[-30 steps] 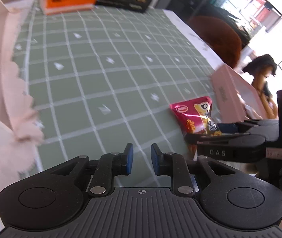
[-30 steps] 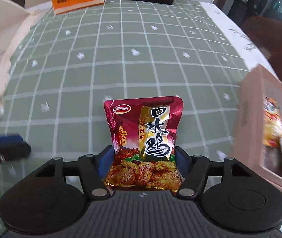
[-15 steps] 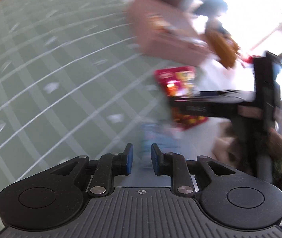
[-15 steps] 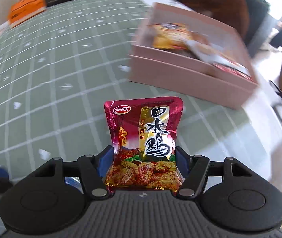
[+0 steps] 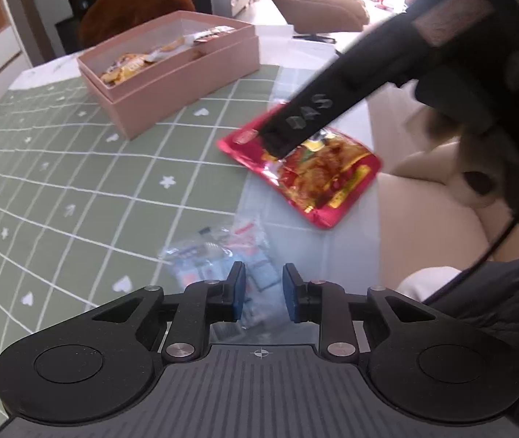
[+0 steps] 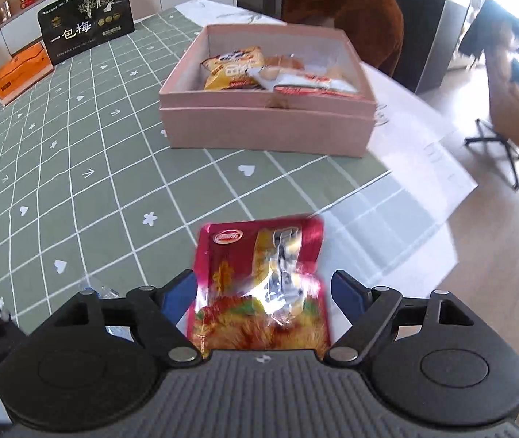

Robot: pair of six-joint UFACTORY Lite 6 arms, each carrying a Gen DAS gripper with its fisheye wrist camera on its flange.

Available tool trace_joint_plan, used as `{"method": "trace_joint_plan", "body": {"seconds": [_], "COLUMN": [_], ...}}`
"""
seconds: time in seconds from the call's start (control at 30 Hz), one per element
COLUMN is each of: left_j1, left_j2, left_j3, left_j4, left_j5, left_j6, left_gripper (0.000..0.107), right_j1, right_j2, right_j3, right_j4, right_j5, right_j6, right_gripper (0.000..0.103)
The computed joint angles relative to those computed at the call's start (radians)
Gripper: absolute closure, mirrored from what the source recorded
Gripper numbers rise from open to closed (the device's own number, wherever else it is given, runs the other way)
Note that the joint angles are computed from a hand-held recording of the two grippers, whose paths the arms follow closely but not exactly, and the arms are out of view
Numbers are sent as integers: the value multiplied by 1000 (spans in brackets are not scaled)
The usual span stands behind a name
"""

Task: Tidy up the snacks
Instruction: 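Lower the red packet with the right gripper while the left reaches the clear candy packet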

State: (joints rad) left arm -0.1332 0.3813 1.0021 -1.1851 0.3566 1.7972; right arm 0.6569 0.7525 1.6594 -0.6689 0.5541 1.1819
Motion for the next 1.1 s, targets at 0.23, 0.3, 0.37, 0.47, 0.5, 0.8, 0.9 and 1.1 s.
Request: {"method": "trace_joint_plan", "body": {"seconds": [0.23,0.3,0.37,0.47,0.5,0.8,0.9,1.1], "left_j1": [58,72,109,175,199,81,33,-6], "left_j2": [88,123,162,210,202,11,8,-48], "left_j3": [118,167,233,320,316,101,66,-32], "left_j4": [-65,-2,140,235,218,191,231,193], "left_j5": [-94,-117,-53,127,172,109,47,-82], "left_j6": [24,-66,-255,-440,-452,-331,-366,-281], "left_gripper": [54,52,53,57,57,57,57,59], "right_j1": [-11,-13,-17,-25,-19,-17,-36,-36], "right_j2": [-21,-5,5,18,23,70,32,-33], "right_j3": [-34,-26,-27,-26,-22,25,-38,-139], "right_j4": [53,75,103,188,178,141,150,116], "right_j5": [-26,-32,-46,-80,-83,-55,-96,-129], "right_j6": [-26,-35,-44,-84,-73,-52,-44,8], "right_gripper": [22,22,22,18,15,14,14,14]}}
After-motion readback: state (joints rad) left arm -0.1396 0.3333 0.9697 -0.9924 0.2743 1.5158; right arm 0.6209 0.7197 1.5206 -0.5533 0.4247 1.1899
